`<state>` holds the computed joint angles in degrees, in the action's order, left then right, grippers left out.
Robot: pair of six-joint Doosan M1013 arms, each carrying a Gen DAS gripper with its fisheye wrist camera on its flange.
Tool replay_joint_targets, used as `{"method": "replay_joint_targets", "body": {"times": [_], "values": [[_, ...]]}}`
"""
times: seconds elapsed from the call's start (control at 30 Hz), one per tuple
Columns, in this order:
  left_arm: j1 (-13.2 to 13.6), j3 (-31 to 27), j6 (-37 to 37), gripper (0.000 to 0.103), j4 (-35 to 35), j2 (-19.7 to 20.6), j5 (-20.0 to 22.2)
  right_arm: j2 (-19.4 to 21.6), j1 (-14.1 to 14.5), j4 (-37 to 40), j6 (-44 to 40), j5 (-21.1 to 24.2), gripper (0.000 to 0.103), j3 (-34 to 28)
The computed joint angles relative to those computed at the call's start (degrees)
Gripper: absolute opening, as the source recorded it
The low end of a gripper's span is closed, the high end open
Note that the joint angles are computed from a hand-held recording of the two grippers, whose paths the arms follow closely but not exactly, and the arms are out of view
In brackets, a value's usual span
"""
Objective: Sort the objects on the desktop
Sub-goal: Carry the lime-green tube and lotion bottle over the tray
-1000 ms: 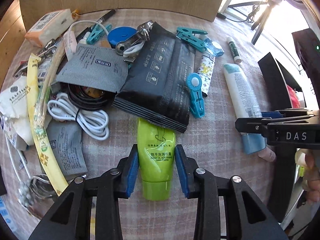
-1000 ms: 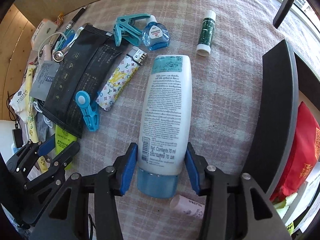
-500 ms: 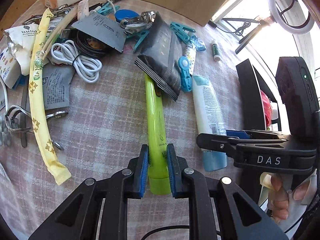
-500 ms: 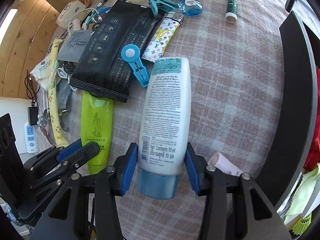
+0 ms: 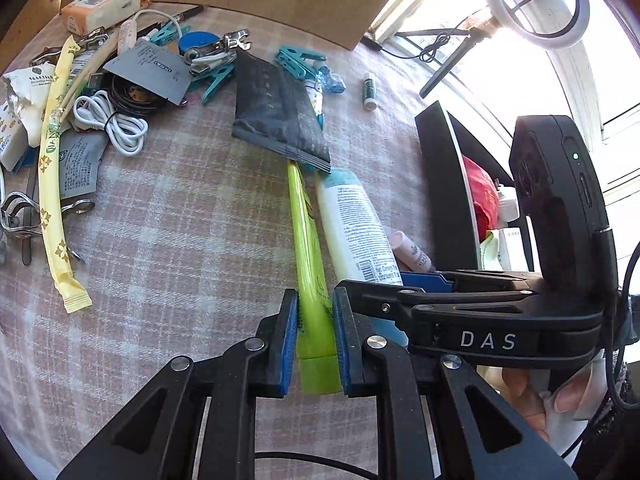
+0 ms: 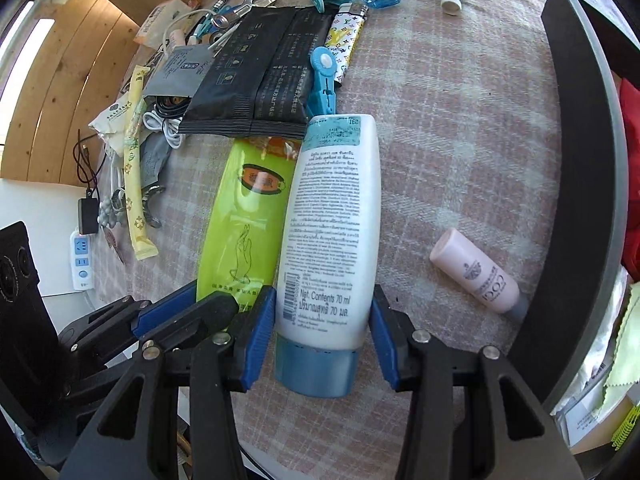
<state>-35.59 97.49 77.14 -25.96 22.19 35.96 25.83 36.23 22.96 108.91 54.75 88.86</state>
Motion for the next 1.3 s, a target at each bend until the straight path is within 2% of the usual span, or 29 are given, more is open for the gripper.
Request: {"method": "replay_joint_targets", "body": {"times": [0.07, 0.13, 0.2, 0.33, 0.4, 0.43, 0.63, 1.0, 1.17, 1.2, 1.23, 1.3], "values": [[-0.63, -0.22, -0.91, 0.016, 1.35, -0.31, -0.3, -1.03, -0.83, -0.13, -0.71, -0.25, 0.043, 1.11], [-0.87, -0.3, 0.18, 0.016, 0.35, -0.64, -0.47, -2.0, 0.0, -0.09, -0.02, -1.59, 0.043, 2.46], [-1.23, -0.48, 0.53, 0.016, 0.01, -0.94, -0.55, -3.07, -1.72, 0.95, -1.94, -2.34, 0.043, 4.08], [-2.32, -1.2, 0.09, 0.016, 1.75, -1.48, -0.75, -5.35, -2.52, 1.74, -2.09, -3.77, 0.043, 6.16], [-2.71, -1.7, 0.07, 0.015, 2.15, -1.46, -0.98, -5.84, -2.83, 2.04, -1.97, -4.5, 0.043, 6.56], [-2.91, -1.95, 0.03, 0.015, 2.37, -1.49, -1.05, -4.57, -2.36, 1.71, -0.93, -5.17, 0.043, 5.28], [-4.93, -4.79, -1.45, 0.015, 6.97, -1.18, -0.84, -7.09, -3.29, 0.65, 1.42, -7.42, 0.043, 6.67], [-9.1, -12.66, 6.12, 0.015, 3.15, 3.46, 2.47, -15.2, -7.7, -6.55, 8.46, -8.44, 0.043, 13.72], [-11.46, -16.23, 4.66, 0.016, 7.39, 5.84, 5.09, -17.46, -9.18, -11.2, 12.26, -7.66, 0.043, 16.3], [-11.7, -17.06, 3.93, 0.02, 8.27, 6.43, 6.48, -17.79, -9.23, -12.95, 13.01, -7.37, 0.044, 16.58], [-11.91, -17.5, 2.99, 0.03, 9.12, 6.75, 7.16, -18.04, -9.54, -13.51, 13.22, -7.12, 0.044, 16.9], [-12.16, -17.56, 1.91, 0.039, 10.35, 6.81, 6.86, -18.47, -10.43, -14.11, 14.84, -6.52, 0.045, 17.58]]}}
